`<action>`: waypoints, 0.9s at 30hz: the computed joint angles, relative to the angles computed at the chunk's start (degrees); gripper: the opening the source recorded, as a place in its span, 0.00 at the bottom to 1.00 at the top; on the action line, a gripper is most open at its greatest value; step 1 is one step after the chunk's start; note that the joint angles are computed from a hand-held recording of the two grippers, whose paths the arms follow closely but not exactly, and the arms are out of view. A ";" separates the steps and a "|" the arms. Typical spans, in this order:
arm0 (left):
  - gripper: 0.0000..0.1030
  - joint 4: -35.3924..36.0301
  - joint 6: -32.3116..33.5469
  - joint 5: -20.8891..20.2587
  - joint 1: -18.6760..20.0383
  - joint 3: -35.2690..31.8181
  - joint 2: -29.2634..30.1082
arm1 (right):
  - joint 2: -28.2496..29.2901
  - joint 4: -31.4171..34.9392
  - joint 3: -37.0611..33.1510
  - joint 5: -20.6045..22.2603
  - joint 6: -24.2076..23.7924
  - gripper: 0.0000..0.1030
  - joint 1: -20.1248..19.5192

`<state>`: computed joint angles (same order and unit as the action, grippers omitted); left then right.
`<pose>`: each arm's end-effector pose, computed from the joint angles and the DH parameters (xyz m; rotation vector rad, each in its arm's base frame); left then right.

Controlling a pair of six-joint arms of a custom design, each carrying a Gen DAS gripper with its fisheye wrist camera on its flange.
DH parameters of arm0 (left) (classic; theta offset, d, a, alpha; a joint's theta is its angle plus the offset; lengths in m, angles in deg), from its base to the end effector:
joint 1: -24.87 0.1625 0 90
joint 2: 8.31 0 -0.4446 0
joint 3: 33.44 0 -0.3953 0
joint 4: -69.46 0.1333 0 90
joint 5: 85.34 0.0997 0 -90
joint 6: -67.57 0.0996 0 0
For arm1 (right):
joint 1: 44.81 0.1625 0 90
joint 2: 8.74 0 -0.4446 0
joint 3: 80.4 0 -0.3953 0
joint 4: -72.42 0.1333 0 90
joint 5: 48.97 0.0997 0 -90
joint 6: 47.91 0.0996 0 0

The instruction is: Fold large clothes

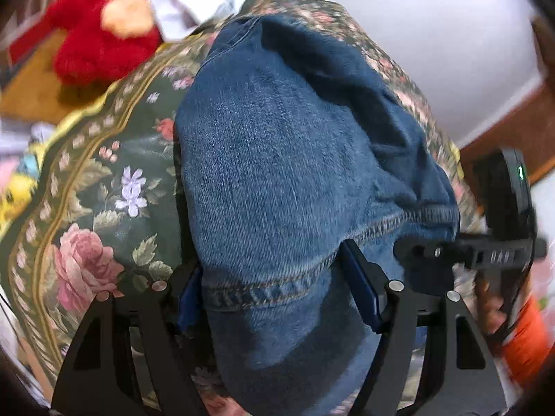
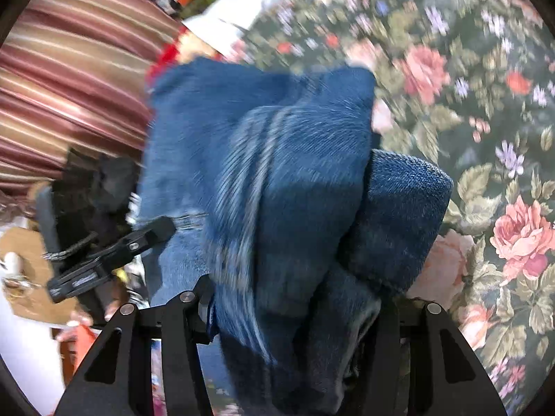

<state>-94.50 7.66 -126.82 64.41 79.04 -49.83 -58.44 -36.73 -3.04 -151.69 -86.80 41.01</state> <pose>-0.3032 -0.5199 0.0229 -0.2379 2.5164 -0.9729 0.0585 -0.7281 0.2072 0.9100 -2.8293 -0.3273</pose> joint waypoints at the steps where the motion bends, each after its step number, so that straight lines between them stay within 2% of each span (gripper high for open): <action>1: 0.71 1.35 0.45 1.52 -0.59 -0.47 0.55 | 0.12 -0.28 0.21 -0.40 -0.47 0.52 -0.46; 4: 0.73 1.70 -0.75 2.14 -0.91 -0.49 0.87 | 1.39 1.98 -2.52 -0.45 -0.19 0.58 -1.20; 7: 0.73 3.71 -1.72 2.00 -1.27 -0.67 0.46 | 1.67 2.49 -3.82 -2.97 -1.71 0.61 -0.54; 10: 0.73 12.64 -3.95 4.62 -1.72 -2.77 -0.18 | -0.06 1.01 -2.33 -5.58 -3.90 0.65 0.45; 11: 0.73 18.10 -5.54 6.32 -2.44 -3.76 -0.56 | -0.84 -0.43 -1.29 -6.56 -5.06 0.65 0.76; 13: 0.73 26.95 -8.01 9.11 -3.51 -5.40 -1.29 | -2.68 -5.03 1.20 -8.86 -8.26 0.65 1.54; 15: 0.73 34.46 -10.01 11.76 -4.51 -6.72 -2.30 | -4.50 -10.13 3.56 -9.41 -12.31 0.65 2.05; 18: 0.73 40.60 -12.17 14.22 -4.97 -8.05 -3.58 | -7.31 -16.23 6.32 -7.53 -16.24 0.69 2.62; 21: 0.73 43.24 -12.36 15.93 -3.68 -10.36 -3.91 | -8.43 -16.05 6.36 -3.20 -15.56 0.82 3.01; 24: 0.73 44.13 -11.42 16.01 -1.70 -13.30 -3.28 | -7.63 -17.82 6.96 -0.07 -14.79 0.87 3.84; 27: 0.73 44.34 -10.08 15.04 0.90 -16.55 -1.90 | -5.22 -19.93 7.27 -0.31 -13.68 0.87 4.95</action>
<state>-50.16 -2.42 -111.78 65.31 62.49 -51.73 -63.66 -56.66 4.24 -152.00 -100.48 45.96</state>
